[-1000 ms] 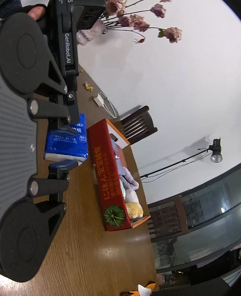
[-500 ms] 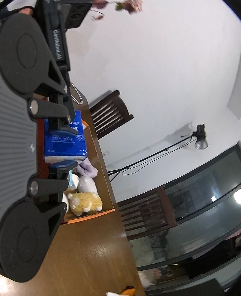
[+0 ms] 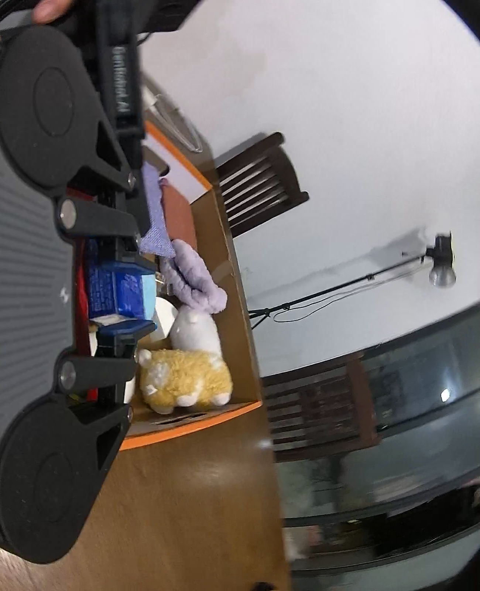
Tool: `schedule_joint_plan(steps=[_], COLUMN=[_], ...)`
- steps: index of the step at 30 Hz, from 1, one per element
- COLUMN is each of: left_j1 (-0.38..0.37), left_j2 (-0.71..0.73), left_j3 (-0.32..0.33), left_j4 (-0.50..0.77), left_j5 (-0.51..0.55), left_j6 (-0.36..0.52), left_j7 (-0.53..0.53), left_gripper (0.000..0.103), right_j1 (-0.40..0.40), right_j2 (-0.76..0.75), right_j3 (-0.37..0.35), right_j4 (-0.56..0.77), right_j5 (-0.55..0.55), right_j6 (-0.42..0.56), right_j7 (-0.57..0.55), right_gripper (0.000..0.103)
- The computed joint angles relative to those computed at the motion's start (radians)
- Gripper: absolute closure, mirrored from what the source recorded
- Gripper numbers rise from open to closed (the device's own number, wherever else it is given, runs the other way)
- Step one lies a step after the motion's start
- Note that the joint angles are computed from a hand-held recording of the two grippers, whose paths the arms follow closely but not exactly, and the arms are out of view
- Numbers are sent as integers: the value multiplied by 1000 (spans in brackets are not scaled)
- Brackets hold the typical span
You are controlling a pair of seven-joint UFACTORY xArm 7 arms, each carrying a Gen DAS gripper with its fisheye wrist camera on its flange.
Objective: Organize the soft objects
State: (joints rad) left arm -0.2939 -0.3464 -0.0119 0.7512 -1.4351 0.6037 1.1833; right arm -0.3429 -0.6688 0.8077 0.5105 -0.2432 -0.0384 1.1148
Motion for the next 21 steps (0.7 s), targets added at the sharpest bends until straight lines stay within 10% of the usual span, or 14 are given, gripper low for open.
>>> schedule_joint_plan(steps=[13, 21], left_j1=[-35, -56], left_j2=[-59, -266], left_j3=[-34, -22], left_j4=[-26, -132], left_j5=[-88, 55], left_j6=[-215, -278], left_j7=[81, 47], left_gripper=[50, 42], right_j1=[-53, 94], right_j2=[-114, -222], right_j3=[28, -69], right_j4=[-1, 2], right_j5=[-57, -68], right_j6=[62, 190], right_j7=[96, 63], right_gripper=[74, 65])
